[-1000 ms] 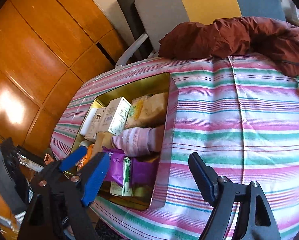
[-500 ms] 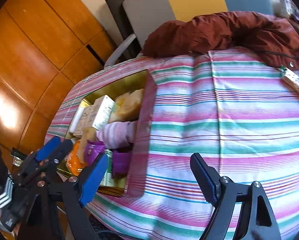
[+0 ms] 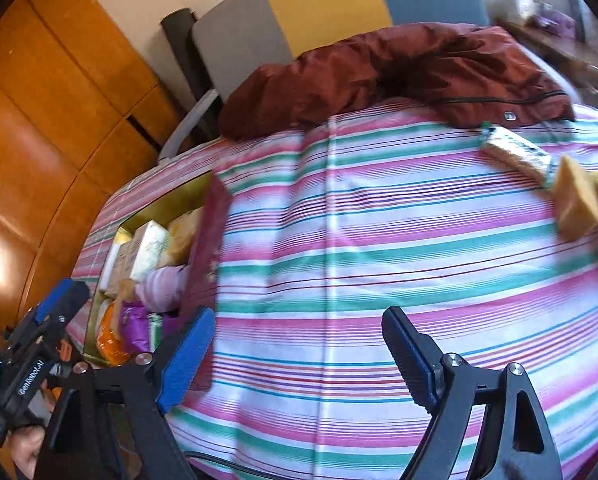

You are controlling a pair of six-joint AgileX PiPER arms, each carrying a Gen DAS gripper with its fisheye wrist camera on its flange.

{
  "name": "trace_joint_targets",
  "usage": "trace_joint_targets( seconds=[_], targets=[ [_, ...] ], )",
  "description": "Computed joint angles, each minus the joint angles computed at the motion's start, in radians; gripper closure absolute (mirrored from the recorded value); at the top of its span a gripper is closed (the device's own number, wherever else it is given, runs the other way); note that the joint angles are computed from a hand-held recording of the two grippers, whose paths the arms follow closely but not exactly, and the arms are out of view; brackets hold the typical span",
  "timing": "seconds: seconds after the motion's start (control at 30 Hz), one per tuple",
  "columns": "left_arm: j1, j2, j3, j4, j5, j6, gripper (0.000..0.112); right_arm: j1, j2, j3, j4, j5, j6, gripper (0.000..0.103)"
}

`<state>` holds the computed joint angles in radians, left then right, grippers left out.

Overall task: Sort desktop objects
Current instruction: 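Move both grippers from the tray back toward the remaining items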

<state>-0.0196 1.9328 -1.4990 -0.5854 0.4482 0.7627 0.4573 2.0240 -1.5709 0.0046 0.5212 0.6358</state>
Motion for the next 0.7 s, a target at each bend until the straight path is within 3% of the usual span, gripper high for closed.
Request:
trace_joint_targets(
  seconds=[0.43, 0.7],
  targets=[
    [-0.092, 0.009, 0.005, -0.082, 0.074, 0.129, 0.060, -0.183, -0.148, 0.273, 0.002, -0.015, 0.100, 0.016],
    [-0.141, 0.024, 0.002, -0.085, 0.115, 0.145, 0.060, -0.306, -0.228, 0.427, 0.213, -0.061, -0.014, 0.013]
  ],
)
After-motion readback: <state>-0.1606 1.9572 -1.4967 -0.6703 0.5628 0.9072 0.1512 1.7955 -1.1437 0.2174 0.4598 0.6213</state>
